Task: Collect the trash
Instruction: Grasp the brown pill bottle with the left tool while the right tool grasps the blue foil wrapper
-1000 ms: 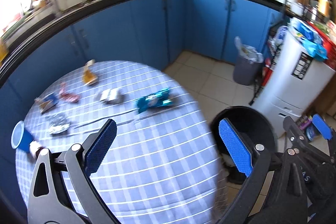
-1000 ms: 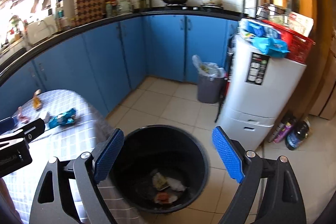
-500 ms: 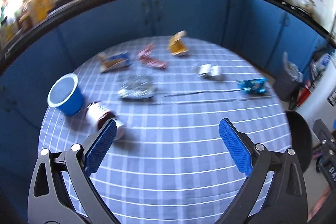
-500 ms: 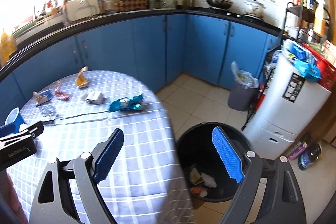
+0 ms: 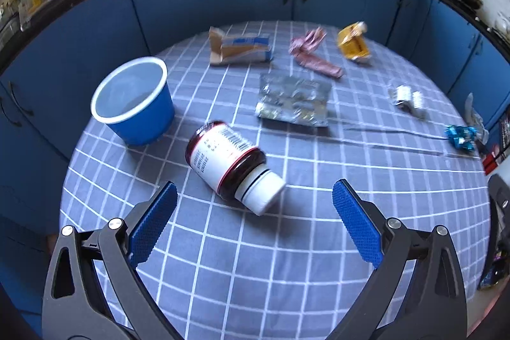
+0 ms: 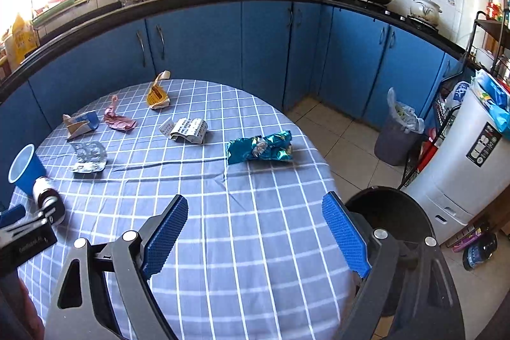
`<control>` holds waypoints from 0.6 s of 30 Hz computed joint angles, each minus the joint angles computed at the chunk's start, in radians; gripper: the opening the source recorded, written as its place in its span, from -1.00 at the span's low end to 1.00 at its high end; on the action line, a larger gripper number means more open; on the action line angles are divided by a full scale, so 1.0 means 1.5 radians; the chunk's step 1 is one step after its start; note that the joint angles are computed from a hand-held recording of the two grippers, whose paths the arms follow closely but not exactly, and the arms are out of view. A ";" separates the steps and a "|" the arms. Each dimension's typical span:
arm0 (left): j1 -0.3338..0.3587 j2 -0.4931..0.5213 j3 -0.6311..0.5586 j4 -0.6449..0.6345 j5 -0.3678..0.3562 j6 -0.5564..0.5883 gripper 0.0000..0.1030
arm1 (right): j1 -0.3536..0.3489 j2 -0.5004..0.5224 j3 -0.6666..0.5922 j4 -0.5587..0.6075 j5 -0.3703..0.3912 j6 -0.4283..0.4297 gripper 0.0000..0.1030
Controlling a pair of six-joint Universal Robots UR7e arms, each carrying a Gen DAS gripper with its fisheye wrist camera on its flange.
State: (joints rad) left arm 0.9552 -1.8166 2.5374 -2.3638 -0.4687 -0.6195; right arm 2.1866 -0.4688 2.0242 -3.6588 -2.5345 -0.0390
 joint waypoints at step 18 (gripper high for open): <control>0.084 0.166 -0.057 -0.285 -0.081 0.164 0.11 | -0.076 0.066 -0.123 -0.001 0.016 -0.112 0.63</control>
